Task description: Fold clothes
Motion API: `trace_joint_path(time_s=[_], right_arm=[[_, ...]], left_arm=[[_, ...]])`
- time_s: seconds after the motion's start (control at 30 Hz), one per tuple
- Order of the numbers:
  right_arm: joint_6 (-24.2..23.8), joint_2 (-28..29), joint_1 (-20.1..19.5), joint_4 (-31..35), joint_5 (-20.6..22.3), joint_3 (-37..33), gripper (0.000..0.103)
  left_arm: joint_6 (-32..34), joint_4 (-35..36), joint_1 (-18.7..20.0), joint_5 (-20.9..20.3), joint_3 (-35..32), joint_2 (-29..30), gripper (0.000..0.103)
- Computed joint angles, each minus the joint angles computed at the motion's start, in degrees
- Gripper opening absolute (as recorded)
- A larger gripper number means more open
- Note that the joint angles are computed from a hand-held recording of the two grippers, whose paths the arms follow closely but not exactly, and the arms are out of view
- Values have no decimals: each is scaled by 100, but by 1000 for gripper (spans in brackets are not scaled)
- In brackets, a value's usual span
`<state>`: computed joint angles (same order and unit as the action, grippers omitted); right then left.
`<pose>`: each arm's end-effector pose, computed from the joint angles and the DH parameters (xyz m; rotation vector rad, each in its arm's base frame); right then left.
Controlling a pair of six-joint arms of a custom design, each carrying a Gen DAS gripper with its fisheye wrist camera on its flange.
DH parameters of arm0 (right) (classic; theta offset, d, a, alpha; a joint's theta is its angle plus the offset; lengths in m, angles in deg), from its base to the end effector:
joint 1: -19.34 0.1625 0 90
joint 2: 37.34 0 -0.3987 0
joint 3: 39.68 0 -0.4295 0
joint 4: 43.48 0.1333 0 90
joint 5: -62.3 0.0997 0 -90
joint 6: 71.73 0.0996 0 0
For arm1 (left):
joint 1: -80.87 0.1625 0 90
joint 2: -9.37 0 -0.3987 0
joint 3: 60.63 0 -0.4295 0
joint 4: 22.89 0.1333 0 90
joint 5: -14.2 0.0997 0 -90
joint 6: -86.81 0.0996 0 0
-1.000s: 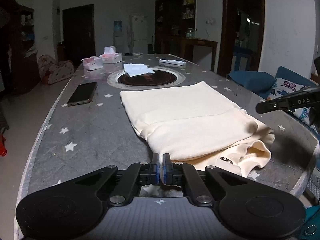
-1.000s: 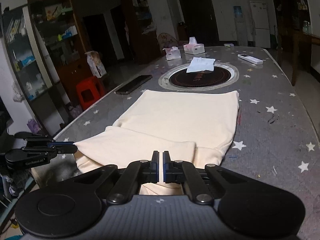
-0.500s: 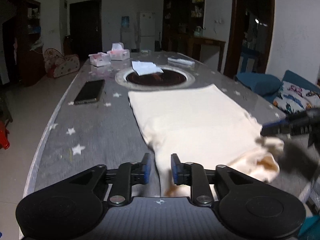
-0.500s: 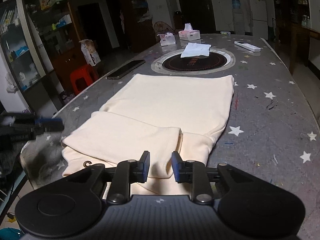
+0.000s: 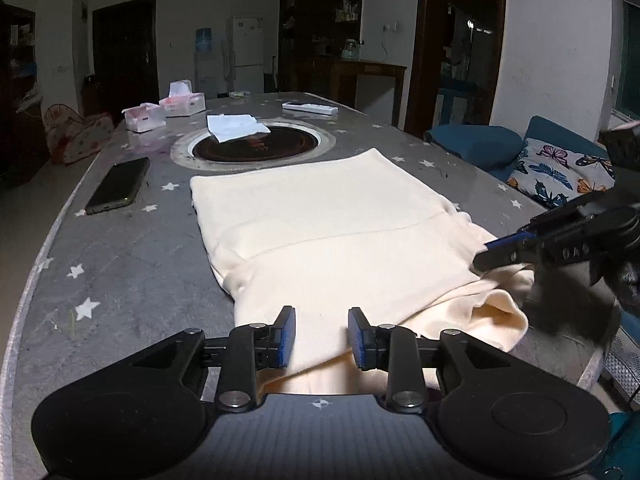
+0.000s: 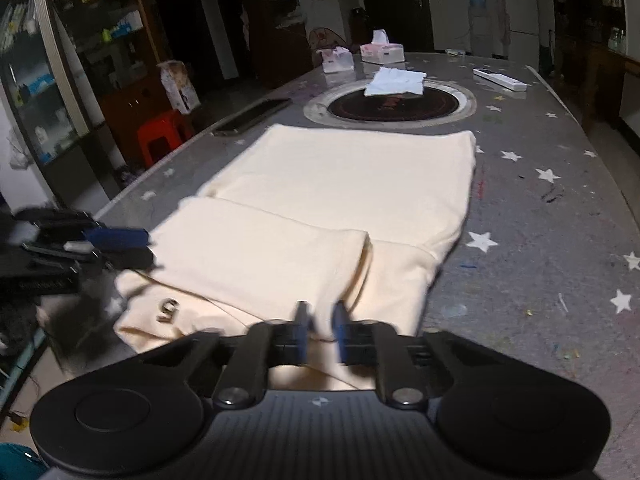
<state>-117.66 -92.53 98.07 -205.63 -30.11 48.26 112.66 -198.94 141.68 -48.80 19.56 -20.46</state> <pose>-0.0159 -0.7402 0.2439 0.7737 -2.5468 0.8099 -0.2112 -0.7441 0.0162 1.0109 2.3699 -0.8446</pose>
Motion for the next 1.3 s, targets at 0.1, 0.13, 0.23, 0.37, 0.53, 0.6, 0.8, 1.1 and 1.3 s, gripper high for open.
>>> trace_joint_path(time_s=[0.1,0.13,0.23,0.37,0.53,0.6,0.8,1.1,1.3], right_arm=[[12,-181,11,29,367,121,5],[0,-250,17,4,479,173,5],[22,-361,14,58,552,229,5],[-8,-251,3,188,1,143,9],[-19,-229,-15,-134,39,128,10],[-49,-159,17,-245,144,44,11],[-227,220,94,-153,244,-317,13],[-372,536,61,-161,-46,-593,13],[-473,583,43,-288,-133,-597,15]], left_arm=[[-19,109,24,42,-26,-5,30],[-36,163,37,55,-37,-11,24],[-123,418,99,69,-45,-79,20],[-161,510,111,99,7,-177,20],[-333,386,98,-89,-178,-160,20],[-353,372,106,-111,-456,18,20],[-684,808,241,-36,-1377,573,20],[-679,704,297,193,-1195,442,25],[-589,751,273,338,-1247,507,25]])
